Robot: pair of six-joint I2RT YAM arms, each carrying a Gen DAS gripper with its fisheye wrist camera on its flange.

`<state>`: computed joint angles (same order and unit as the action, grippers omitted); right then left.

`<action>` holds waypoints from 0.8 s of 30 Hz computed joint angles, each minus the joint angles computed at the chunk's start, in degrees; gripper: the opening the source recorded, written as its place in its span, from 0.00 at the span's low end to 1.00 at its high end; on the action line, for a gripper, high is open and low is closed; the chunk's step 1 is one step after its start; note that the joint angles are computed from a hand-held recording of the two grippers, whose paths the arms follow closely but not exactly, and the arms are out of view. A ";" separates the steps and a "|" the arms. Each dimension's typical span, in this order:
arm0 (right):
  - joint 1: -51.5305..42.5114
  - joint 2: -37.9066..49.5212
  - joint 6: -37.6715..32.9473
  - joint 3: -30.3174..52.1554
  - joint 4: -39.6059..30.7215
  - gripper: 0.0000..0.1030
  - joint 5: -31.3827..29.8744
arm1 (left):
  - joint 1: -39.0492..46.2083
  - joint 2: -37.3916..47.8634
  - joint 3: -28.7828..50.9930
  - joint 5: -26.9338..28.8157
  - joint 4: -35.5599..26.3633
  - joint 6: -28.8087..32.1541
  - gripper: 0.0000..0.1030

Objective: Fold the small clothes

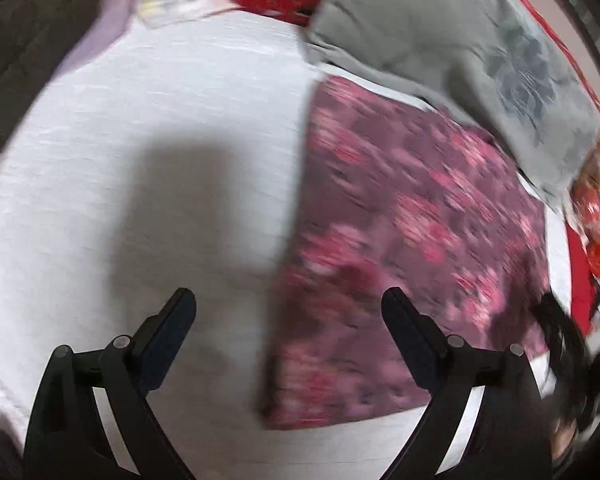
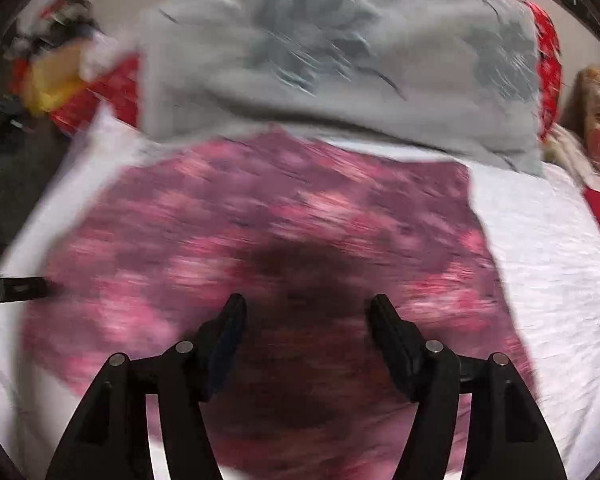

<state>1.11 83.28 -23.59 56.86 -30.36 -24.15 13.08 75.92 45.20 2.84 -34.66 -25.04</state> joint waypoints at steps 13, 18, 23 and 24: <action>44.83 -13.22 -2.04 -21.21 12.66 0.66 19.40 | 17.59 4.59 4.07 15.80 -6.32 7.64 0.92; 48.21 -8.08 4.97 -20.30 22.97 0.64 25.91 | 18.98 9.35 8.79 20.09 -7.46 9.29 0.92; 42.37 -7.76 5.23 -17.14 22.38 0.11 20.63 | 17.44 16.01 15.13 26.49 -8.26 10.07 0.92; 41.23 -9.11 5.22 -17.05 22.20 0.11 19.24 | 16.78 17.45 16.24 27.64 -8.05 10.03 0.92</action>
<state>42.34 74.17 -18.37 39.81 -8.16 -4.91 29.87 93.37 61.44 30.48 -42.71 -15.01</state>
